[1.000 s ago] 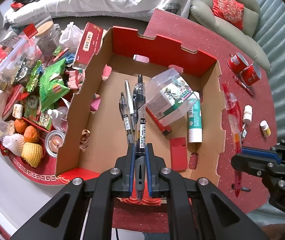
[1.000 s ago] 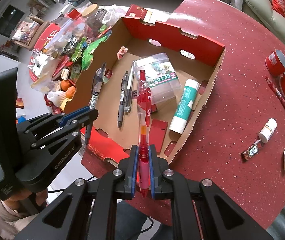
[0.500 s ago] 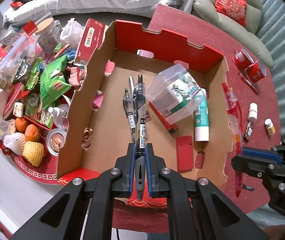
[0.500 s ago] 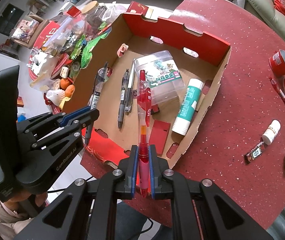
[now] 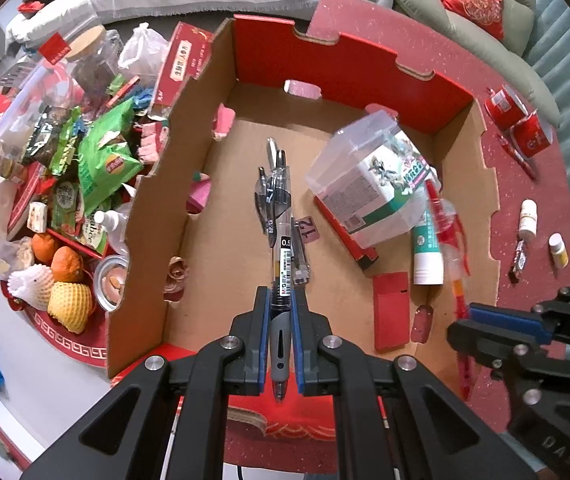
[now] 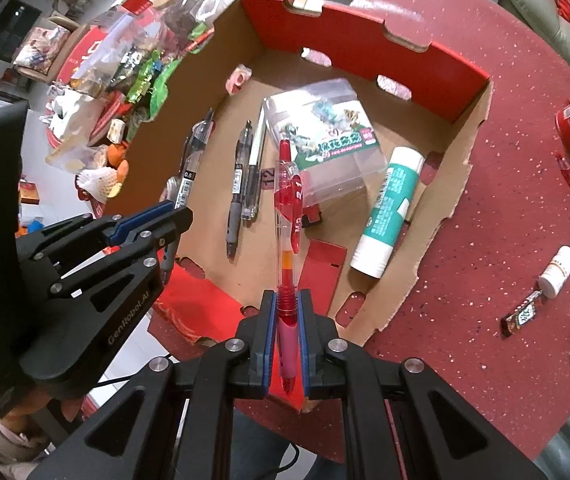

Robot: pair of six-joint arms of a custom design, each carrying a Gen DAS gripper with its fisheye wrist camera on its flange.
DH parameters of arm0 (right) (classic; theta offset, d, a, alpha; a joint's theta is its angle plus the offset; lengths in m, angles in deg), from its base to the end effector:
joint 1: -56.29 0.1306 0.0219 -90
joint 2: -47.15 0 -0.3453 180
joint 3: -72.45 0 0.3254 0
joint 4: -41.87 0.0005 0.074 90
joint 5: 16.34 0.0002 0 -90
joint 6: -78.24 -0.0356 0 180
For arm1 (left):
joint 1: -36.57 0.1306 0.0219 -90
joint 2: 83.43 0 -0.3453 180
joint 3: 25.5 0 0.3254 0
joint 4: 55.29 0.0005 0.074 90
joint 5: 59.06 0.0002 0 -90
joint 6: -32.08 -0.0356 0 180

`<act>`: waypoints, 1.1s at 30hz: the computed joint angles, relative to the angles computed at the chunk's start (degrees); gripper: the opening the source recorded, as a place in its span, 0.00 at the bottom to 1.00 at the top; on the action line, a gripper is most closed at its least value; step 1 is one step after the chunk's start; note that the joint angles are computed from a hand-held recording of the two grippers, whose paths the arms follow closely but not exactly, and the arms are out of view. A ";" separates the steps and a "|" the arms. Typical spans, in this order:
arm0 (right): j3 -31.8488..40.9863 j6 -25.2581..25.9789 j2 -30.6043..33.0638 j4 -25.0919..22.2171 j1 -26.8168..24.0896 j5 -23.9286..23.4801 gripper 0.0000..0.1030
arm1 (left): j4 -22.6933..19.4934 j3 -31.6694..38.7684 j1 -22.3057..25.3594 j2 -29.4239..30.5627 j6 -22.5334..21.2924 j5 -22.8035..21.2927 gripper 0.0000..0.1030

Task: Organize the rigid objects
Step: 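Lower both pens into the box and open both grippers, then move both empty grippers back over the table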

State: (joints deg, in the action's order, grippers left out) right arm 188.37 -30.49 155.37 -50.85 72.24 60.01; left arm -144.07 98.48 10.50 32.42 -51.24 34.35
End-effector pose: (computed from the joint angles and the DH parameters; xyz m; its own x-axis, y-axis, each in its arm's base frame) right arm 0.4416 0.1344 0.3940 -0.9992 0.0390 -0.0067 0.0360 0.9674 0.2505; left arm 0.4589 -0.2274 0.3793 -0.9323 0.3269 -0.1545 0.3412 0.9368 -0.0772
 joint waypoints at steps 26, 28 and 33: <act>-11.64 -5.19 -12.96 3.79 -8.40 5.31 0.84 | -0.55 3.89 -2.46 -0.72 2.35 2.36 0.80; -16.90 -7.07 -16.60 3.91 -10.75 5.33 0.84 | -0.85 4.51 -4.61 -0.96 1.45 2.78 0.80; -32.70 -12.26 -27.63 1.13 -21.96 3.67 0.84 | -1.91 6.91 -9.29 -0.34 -0.14 4.62 0.80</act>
